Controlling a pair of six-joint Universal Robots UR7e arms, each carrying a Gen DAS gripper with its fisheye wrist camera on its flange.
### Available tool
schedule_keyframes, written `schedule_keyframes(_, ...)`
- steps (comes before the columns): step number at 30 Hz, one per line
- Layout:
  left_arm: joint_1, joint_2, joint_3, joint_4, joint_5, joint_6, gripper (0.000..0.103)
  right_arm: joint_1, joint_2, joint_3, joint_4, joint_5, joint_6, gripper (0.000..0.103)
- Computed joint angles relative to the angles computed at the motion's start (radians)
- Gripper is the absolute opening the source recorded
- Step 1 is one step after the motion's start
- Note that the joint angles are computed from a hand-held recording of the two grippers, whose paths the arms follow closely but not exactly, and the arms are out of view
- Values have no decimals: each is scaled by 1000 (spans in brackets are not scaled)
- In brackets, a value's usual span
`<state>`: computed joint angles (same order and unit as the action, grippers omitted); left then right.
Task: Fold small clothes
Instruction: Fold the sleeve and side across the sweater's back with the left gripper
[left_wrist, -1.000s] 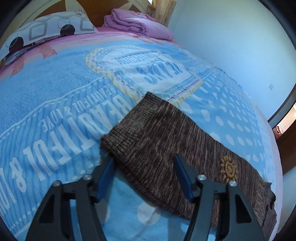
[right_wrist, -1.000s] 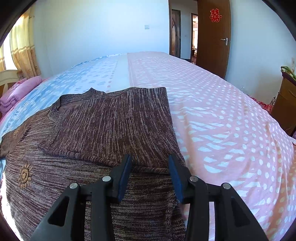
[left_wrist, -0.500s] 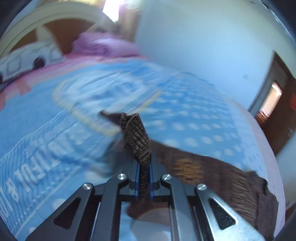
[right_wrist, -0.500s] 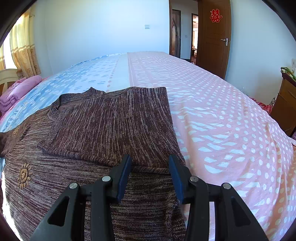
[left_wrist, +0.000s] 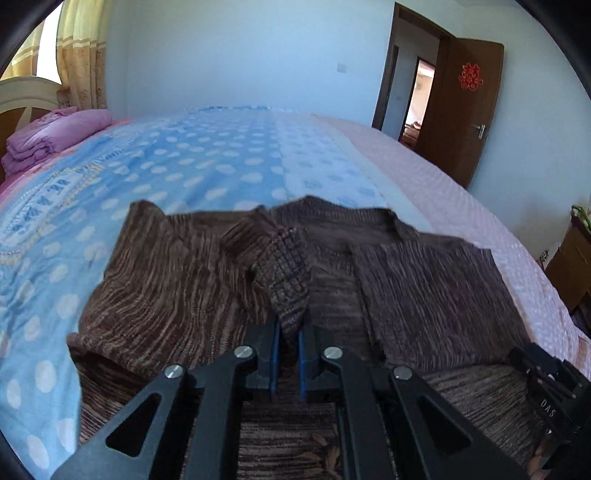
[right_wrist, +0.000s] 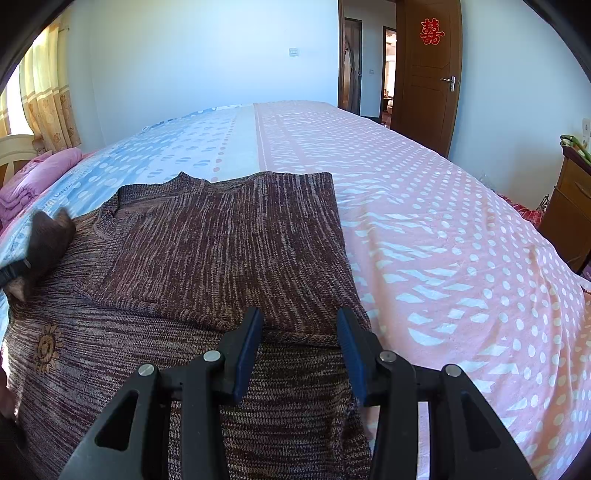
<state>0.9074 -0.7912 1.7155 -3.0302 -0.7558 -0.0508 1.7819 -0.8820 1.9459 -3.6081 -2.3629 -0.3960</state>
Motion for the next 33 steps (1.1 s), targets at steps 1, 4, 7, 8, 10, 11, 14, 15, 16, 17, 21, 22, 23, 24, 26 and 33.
schedule_keyframes(1,4,-3,-6,36,-9,-16,8,0,1,-1,1,-2,-1,44)
schedule_keyframes(4,5,-25,2,69,-8,-36,11,1,4,-5,4,-7,-9,47)
schedule_keyframes(7,7,-64,15,177,-28,-64,35,2,6,-7,6,-10,-22,49)
schedule_keyframes(8,0,-84,41,187,-38,-80,57,3,7,-6,4,-11,-25,49)
schedule_keyframes(10,-6,-138,115,113,-35,-80,79,6,8,-4,-11,-12,-33,49)
schedule_keyframes(11,-9,-156,146,58,-17,-72,84,9,11,-2,-37,-15,-48,49)
schedule_keyframes(14,-14,-187,220,-112,106,-42,86,33,1,7,-64,17,-39,50)
schedule_keyframes(15,-11,-186,228,-142,151,-44,86,42,-19,14,-31,71,-6,51)
schedule_keyframes(16,-4,-183,231,-153,182,-56,86,53,-30,8,9,120,19,59)
schedule_keyframes(17,9,-189,232,-124,190,-104,86,71,-27,-17,62,158,36,64)
schedule_keyframes(21,73,-238,225,11,45,-298,86,109,31,-152,256,275,59,73)
schedule_keyframes(22,75,-240,234,-19,33,-296,86,115,57,-196,305,287,52,73)
schedule_keyframes(23,72,-238,240,-42,33,-288,86,119,89,-248,362,293,37,73)
schedule_keyframes(24,69,-235,242,-48,39,-283,86,125,134,-306,410,280,22,73)
schedule_keyframes(26,65,-227,240,-46,53,-281,86,123,207,-404,479,226,23,73)
schedule_keyframes(33,70,-226,246,-89,44,-254,88,93,298,-518,597,179,93,67)
